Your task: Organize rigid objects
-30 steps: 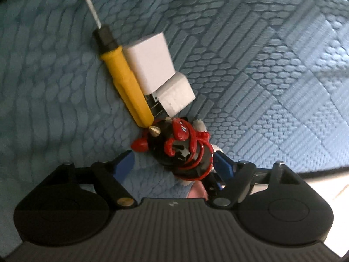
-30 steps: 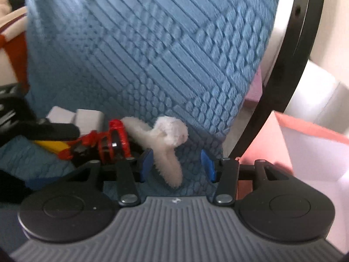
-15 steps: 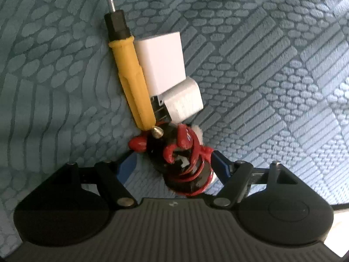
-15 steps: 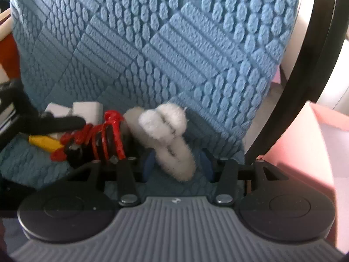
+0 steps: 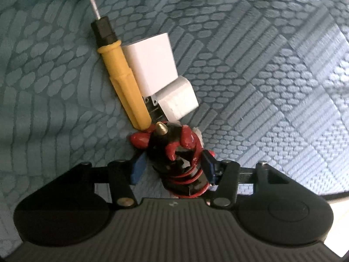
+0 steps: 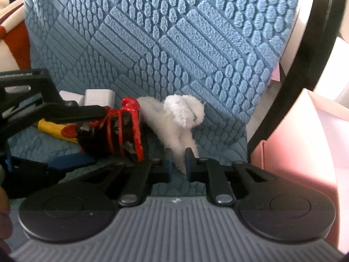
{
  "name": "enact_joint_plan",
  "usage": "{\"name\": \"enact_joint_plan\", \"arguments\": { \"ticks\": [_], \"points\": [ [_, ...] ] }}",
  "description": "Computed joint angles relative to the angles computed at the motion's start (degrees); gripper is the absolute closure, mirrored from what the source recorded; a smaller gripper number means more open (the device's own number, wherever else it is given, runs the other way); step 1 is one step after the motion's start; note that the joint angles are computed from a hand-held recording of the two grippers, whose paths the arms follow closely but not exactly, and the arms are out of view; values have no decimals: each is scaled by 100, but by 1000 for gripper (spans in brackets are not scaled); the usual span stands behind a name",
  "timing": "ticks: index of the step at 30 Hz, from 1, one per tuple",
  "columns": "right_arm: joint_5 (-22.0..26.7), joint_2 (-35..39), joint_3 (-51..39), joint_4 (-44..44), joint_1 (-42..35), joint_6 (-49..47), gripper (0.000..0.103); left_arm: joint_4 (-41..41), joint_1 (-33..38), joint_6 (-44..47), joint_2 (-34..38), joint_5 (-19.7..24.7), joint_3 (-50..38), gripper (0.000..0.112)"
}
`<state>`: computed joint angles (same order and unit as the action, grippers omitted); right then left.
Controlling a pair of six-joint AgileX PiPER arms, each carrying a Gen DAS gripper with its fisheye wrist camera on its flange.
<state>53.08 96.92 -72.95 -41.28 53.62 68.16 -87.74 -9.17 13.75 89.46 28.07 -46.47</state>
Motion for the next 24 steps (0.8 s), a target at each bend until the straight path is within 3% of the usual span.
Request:
{"name": "enact_joint_plan", "arguments": {
  "ticks": [5,10,18,24],
  "points": [
    [397,-262,18,-31,327,222,97,781,118,-286,-358,153,-57,53],
    [607,-744,445,-79,640,441,99,2148,152,-911,-911,150,-42,53],
    [957,-982,584,-183,1298,929,100,3912,594,-1615,-2237,746,334,53],
    [1295,-1133,594,-248,1883,1265,100,5747,67,-2470,-2864,835,274,53]
  ]
}}
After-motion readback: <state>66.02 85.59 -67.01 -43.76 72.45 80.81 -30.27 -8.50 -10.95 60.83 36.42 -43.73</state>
